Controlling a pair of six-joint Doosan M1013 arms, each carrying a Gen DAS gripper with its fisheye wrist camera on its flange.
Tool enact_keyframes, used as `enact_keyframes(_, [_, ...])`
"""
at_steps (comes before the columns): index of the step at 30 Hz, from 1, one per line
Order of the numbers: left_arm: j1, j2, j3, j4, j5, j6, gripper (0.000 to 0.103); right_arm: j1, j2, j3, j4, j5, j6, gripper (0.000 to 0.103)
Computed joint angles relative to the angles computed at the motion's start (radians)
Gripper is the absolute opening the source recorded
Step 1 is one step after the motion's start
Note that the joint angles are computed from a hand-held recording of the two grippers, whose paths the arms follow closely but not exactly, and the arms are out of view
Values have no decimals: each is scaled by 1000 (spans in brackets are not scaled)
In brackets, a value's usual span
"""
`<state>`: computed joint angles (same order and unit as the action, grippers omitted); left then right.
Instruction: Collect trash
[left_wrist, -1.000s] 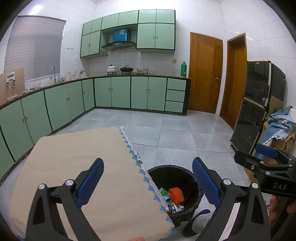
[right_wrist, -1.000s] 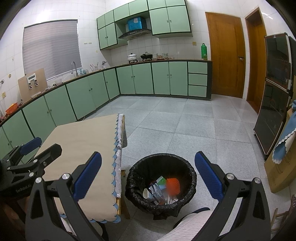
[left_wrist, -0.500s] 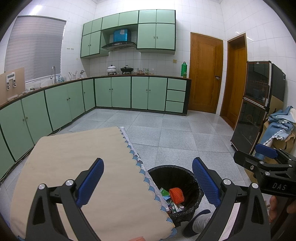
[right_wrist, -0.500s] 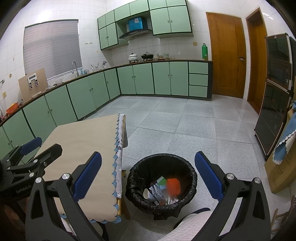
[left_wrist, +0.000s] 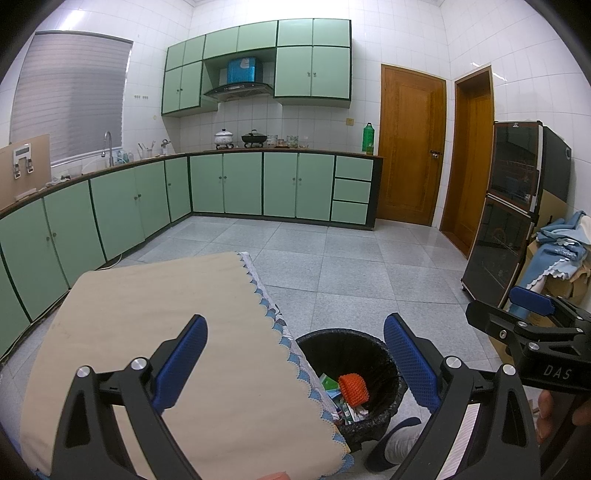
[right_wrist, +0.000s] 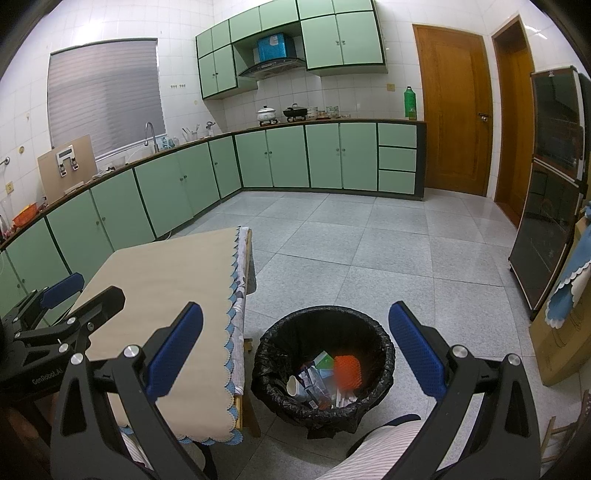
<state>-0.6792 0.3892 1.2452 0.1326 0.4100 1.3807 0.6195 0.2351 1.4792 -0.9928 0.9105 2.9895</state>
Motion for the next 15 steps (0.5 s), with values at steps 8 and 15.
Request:
enact_keyframes(8, [0, 0, -1, 0, 1, 1, 94, 1, 4, -5, 2, 2, -2, 98])
enact_keyframes(15, [0, 0, 0, 5, 1, -5, 94, -2, 12, -15, 8, 0, -14, 98])
